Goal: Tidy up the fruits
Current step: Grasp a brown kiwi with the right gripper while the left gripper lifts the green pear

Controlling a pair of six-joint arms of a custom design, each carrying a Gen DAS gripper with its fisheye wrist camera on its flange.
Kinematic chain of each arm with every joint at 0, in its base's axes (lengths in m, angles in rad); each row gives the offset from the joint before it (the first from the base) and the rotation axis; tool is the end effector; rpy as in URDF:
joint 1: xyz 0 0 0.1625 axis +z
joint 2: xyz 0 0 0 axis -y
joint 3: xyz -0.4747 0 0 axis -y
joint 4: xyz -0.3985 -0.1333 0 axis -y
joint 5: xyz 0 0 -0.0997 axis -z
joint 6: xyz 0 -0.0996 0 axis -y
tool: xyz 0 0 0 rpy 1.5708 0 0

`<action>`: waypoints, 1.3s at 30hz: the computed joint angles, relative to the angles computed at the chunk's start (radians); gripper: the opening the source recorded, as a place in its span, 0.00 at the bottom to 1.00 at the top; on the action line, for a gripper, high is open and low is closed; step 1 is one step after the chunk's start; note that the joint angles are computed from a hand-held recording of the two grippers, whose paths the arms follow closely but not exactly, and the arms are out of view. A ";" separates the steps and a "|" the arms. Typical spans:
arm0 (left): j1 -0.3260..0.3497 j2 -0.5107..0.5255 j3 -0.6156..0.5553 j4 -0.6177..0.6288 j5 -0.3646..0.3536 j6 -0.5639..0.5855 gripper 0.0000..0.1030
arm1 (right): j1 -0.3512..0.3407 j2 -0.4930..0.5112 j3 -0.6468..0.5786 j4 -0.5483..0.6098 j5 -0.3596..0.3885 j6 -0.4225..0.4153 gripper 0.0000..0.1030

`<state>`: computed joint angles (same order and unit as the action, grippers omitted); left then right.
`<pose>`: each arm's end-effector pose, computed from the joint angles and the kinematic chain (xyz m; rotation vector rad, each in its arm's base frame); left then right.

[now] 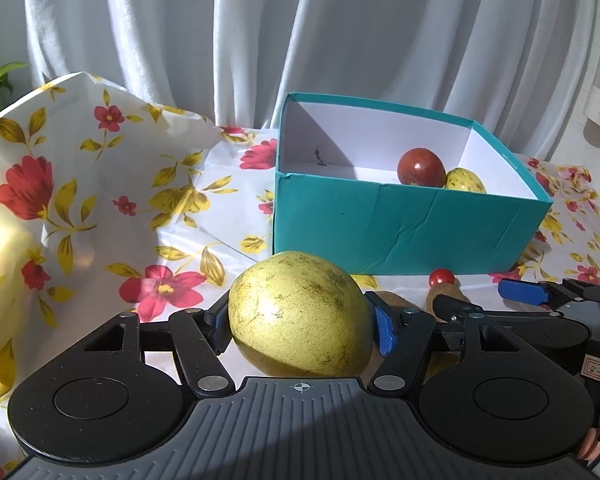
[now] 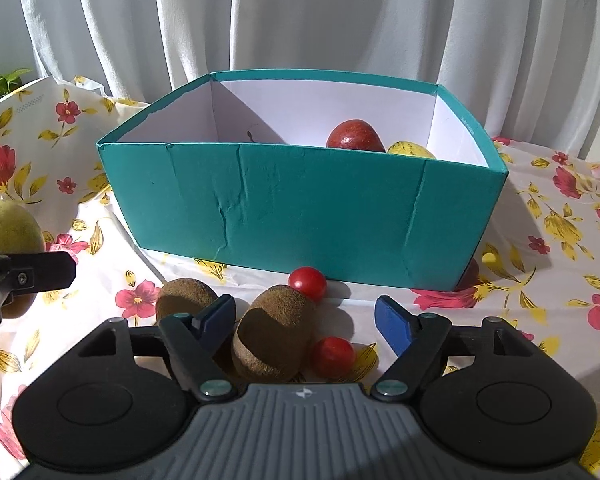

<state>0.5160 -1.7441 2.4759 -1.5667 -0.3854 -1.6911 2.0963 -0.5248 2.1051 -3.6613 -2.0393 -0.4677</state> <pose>-0.1178 -0.3262 0.2691 -0.1299 2.0233 -1.1471 0.3460 -0.4206 -0.0270 1.0993 -2.3691 0.6975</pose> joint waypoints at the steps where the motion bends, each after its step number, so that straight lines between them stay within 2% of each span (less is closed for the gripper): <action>1: -0.001 -0.001 -0.001 0.010 0.000 -0.008 0.68 | -0.003 -0.001 -0.003 0.013 0.003 0.004 0.66; 4: -0.002 -0.008 -0.002 0.020 0.001 -0.018 0.68 | -0.008 0.002 -0.010 0.038 0.014 0.022 0.62; 12: 0.002 -0.018 0.001 0.007 0.003 -0.007 0.68 | -0.016 0.005 -0.033 0.126 0.027 0.030 0.61; 22: 0.023 -0.016 0.005 -0.066 0.012 0.047 0.68 | 0.004 0.018 -0.043 0.123 0.001 -0.047 0.59; 24: 0.024 -0.018 0.008 -0.081 0.012 0.062 0.68 | 0.000 0.017 -0.042 0.122 0.010 -0.048 0.58; 28: 0.028 -0.014 0.008 -0.100 0.013 0.081 0.69 | -0.004 0.010 -0.035 0.132 0.032 -0.059 0.47; 36: 0.039 -0.002 0.005 -0.138 0.014 0.118 0.69 | -0.018 -0.003 -0.028 0.143 0.061 -0.044 0.45; 39: 0.040 0.007 -0.008 -0.128 0.024 0.129 0.69 | -0.010 -0.024 -0.009 0.106 0.068 -0.026 0.45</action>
<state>0.5562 -1.7376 2.4675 -1.6951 -0.3615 -1.5620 2.0863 -0.5484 2.0965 -3.5557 -1.9712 -0.4938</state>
